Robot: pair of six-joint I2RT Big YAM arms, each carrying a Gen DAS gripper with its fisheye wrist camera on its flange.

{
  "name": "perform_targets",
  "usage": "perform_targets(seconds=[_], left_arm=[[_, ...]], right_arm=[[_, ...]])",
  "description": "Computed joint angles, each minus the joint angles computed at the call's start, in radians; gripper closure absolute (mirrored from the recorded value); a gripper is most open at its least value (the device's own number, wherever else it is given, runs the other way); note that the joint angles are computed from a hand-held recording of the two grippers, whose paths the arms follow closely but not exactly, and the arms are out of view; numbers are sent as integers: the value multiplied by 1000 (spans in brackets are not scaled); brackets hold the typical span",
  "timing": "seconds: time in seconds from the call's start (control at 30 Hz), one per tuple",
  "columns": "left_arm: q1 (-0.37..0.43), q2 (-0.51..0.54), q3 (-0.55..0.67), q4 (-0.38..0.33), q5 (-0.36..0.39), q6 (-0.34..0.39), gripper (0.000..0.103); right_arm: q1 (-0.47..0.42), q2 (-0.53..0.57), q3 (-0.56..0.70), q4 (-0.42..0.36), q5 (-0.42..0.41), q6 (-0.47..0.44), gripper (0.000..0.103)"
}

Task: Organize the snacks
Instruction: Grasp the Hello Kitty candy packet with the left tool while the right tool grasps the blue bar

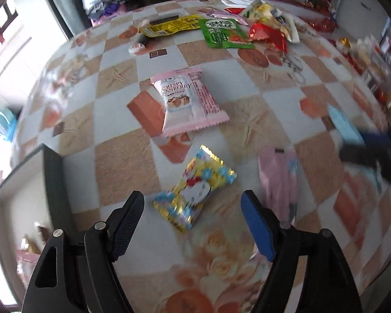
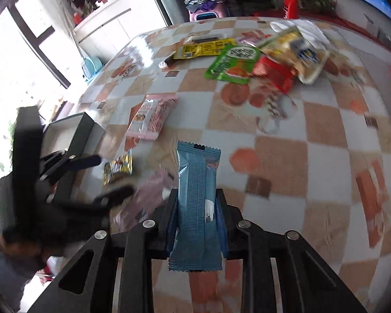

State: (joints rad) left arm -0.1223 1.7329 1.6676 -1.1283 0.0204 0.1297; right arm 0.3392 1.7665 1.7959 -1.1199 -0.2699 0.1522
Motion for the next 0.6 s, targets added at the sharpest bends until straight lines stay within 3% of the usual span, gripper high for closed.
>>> perform_targets(seconds=[0.1,0.2,0.47,0.6], left_arm=[[4,11,15,-3,27,-45,29],[-9,-18,-14,11,41,-43,76],[-32,-161,-190,42,45,-218,76],[-66,-286,-333,104,18,-284,76]], right_arm=[[-10,-44,-64,20,-31,16,76],[-11,-91,-123,41,-40,31,76],[8,-183,-243,39,5,31,76],[29,-231,-313,38,62,23,76]])
